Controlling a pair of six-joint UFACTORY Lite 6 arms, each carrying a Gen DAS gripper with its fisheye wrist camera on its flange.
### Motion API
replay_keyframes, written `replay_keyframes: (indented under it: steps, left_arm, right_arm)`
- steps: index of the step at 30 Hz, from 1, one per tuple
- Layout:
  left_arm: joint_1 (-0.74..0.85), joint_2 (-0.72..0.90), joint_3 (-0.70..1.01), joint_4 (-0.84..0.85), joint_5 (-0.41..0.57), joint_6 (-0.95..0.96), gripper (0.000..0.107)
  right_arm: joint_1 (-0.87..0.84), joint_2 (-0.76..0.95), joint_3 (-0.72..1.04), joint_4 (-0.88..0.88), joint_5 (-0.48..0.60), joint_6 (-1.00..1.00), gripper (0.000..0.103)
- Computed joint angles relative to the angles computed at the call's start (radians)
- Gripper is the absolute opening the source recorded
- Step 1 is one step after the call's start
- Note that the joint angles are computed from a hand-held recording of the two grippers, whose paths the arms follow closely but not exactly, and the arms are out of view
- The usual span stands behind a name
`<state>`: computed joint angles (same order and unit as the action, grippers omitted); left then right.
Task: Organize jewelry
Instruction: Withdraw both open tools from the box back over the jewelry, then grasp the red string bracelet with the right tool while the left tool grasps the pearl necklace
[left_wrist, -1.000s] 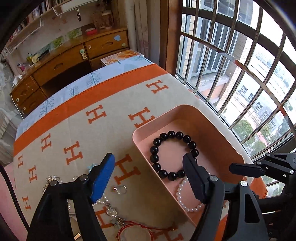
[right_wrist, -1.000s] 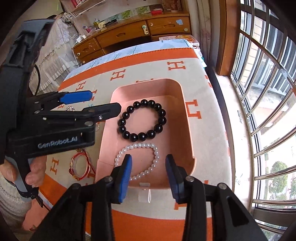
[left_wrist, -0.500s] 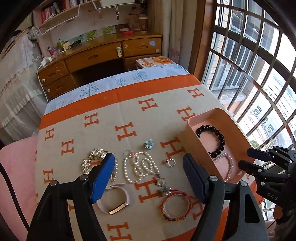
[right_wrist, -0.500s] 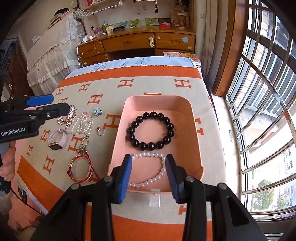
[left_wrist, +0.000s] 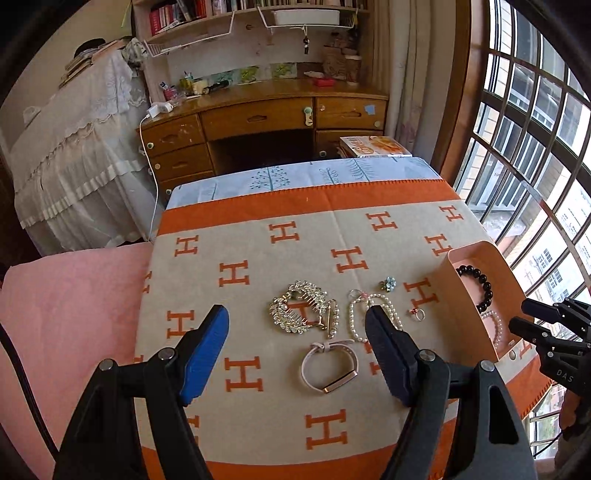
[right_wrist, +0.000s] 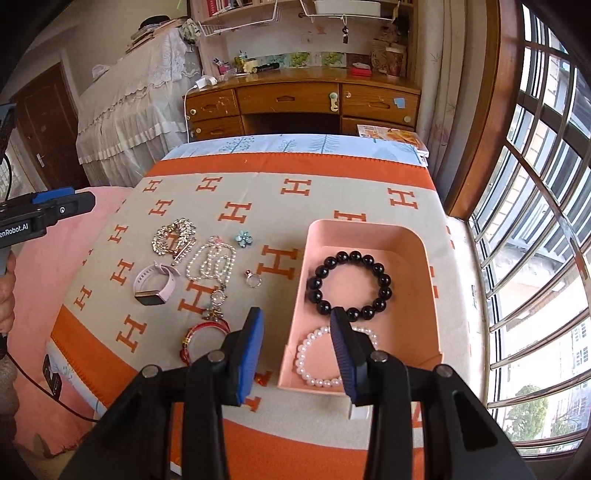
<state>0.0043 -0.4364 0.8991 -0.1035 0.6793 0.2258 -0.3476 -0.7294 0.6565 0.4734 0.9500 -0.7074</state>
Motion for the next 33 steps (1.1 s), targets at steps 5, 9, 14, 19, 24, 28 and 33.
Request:
replay_keyframes:
  steps: [5, 9, 14, 19, 24, 28, 33]
  left_arm:
    - [0.091, 0.052, -0.008, -0.073, -0.017, 0.097, 0.075]
    - [0.155, 0.14, 0.001, -0.155, -0.033, 0.178, 0.075]
    - [0.188, 0.258, 0.012, -0.207, -0.067, 0.226, 0.075]
    - [0.161, 0.357, 0.034, -0.262, -0.073, 0.265, 0.075]
    - [0.052, 0.434, 0.077, -0.275, -0.073, 0.259, 0.075]
    - [-0.042, 0.523, 0.156, -0.266, -0.061, 0.216, 0.063]
    - [-0.125, 0.658, 0.266, -0.251, -0.036, 0.163, 0.056]
  right_arm:
    - [0.163, 0.05, 0.033, -0.062, -0.058, 0.144, 0.038]
    - [0.247, 0.118, 0.065, -0.084, -0.092, 0.22, 0.038]
    - [0.326, 0.239, 0.118, -0.1, -0.142, 0.283, 0.038]
    - [0.353, 0.354, 0.154, -0.059, -0.159, 0.282, 0.038]
    - [0.412, 0.419, 0.14, -0.057, -0.161, 0.279, 0.038]
    - [0.437, 0.467, 0.123, -0.064, -0.149, 0.247, 0.038]
    - [0.446, 0.516, 0.104, -0.07, -0.138, 0.193, 0.038]
